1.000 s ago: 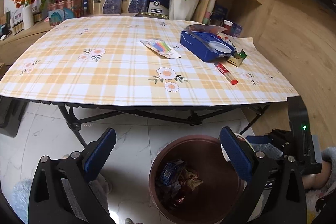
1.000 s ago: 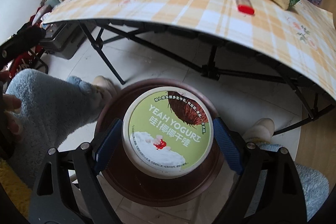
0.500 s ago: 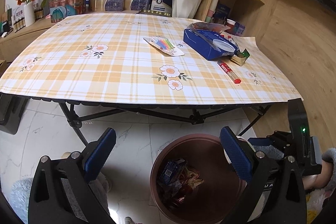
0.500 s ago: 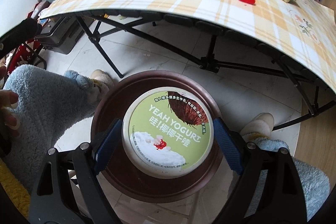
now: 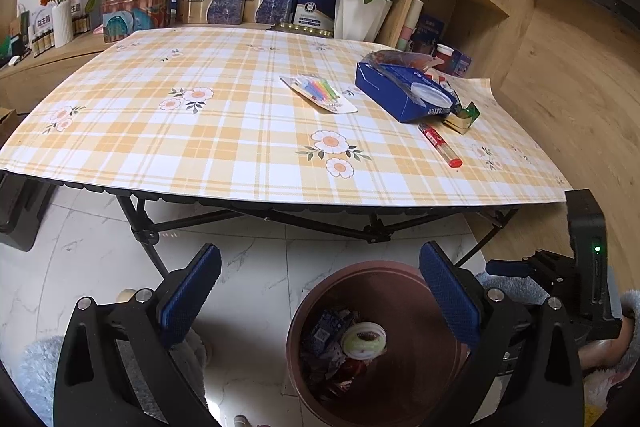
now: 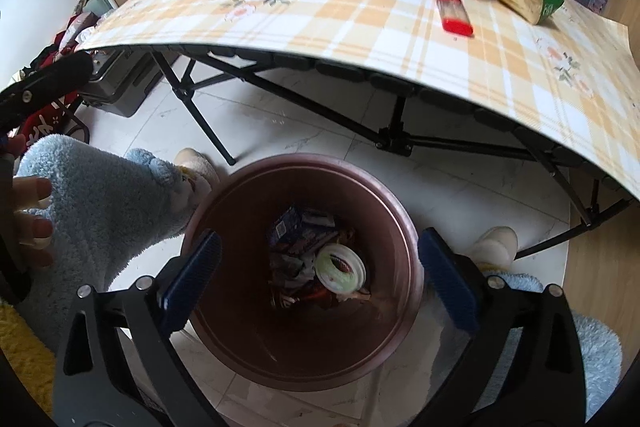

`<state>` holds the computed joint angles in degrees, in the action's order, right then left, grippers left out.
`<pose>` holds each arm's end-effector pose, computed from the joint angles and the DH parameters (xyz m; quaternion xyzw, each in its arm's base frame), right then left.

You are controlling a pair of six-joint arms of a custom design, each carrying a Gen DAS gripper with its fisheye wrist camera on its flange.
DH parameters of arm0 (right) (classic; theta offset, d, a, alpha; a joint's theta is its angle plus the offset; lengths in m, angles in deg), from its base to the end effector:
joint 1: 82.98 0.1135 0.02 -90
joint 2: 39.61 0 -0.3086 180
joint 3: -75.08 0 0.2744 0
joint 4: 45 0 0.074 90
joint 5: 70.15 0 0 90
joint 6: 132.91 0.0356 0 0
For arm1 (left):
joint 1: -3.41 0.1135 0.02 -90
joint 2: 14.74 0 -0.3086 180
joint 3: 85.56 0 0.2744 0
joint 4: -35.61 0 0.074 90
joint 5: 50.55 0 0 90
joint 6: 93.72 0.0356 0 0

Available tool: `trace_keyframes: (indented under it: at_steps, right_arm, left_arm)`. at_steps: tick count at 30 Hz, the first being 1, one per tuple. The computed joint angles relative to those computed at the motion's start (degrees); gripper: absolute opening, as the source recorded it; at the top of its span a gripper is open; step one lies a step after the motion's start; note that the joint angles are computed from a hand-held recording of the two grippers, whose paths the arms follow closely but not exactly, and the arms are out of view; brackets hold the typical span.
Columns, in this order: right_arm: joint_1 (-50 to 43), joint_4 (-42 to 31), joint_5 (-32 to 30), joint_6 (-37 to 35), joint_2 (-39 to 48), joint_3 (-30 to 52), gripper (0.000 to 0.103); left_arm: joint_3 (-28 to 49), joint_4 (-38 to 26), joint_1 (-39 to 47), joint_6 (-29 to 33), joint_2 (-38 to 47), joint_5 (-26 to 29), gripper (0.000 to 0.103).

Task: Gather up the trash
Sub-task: 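Raise both tools back toward the table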

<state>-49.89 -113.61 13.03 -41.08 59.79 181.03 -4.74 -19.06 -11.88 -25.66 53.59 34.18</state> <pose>0.3280 0.2188 0.3527 -0.2748 0.9290 0.1274 0.2126 0.2469 -0.0641 0.3861 -0.0716 0.9106 -0.0894 0.3971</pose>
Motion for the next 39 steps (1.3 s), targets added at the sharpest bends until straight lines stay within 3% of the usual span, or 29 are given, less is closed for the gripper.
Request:
trace_keyframes:
  at_steps: [8, 15, 21, 26, 29, 31, 33, 35, 37, 39]
  right_arm:
    - [-2.47, 4.09, -1.41, 3.36, -3.25, -1.78, 0.097]
    - [-6.6, 12.2, -3.8, 8.82, -6.81, -4.67, 0.097]
    - [-9.0, 14.51, -4.85, 10.25, -5.55, -2.94, 0.097]
    - [-11.4, 14.63, -6.57, 12.5, -3.64, -1.05, 0.097]
    - [-12.92, 14.37, -8.39, 13.1, -2.05, 0.87, 0.097]
    - [-12.52, 11.71, -4.64, 11.94, -0.42, 3.8, 0.097]
    - [-12.52, 9.73, -3.51, 10.43, 1.34, 6.69, 0.097]
    - [-12.89, 8.72, -3.39, 9.82, 2.61, 9.07, 0.097]
    - [-13.09, 8.45, -3.2, 8.85, 3.2, 10.71, 0.097]
    - [-13.18, 8.11, -2.4, 7.1, 4.06, 12.62, 0.097]
  left_arm:
    - [0.14, 1.06, 0.5, -1.0, 0.41, -0.88, 0.097]
    - [0.84, 0.92, 1.2, -2.32, 1.86, -2.37, 0.097]
    - [2.94, -0.66, 1.95, -2.17, 4.77, -1.79, 0.097]
    - [10.99, -7.05, 1.47, -1.15, 11.12, -4.29, 0.097]
    - [15.9, -6.55, 2.2, -0.2, 13.79, -2.62, 0.097]
    - [22.03, -8.21, 3.11, -0.15, 18.18, -1.22, 0.097]
    - [29.15, -9.9, 4.93, -1.69, 23.52, 1.57, 0.087]
    - [36.43, -12.66, 6.55, -3.66, 29.08, 4.31, 0.064]
    - [45.15, -15.57, 8.74, -6.89, 36.02, 8.38, 0.055]
    - [53.65, -18.42, 9.38, -7.63, 42.35, 8.66, 0.051]
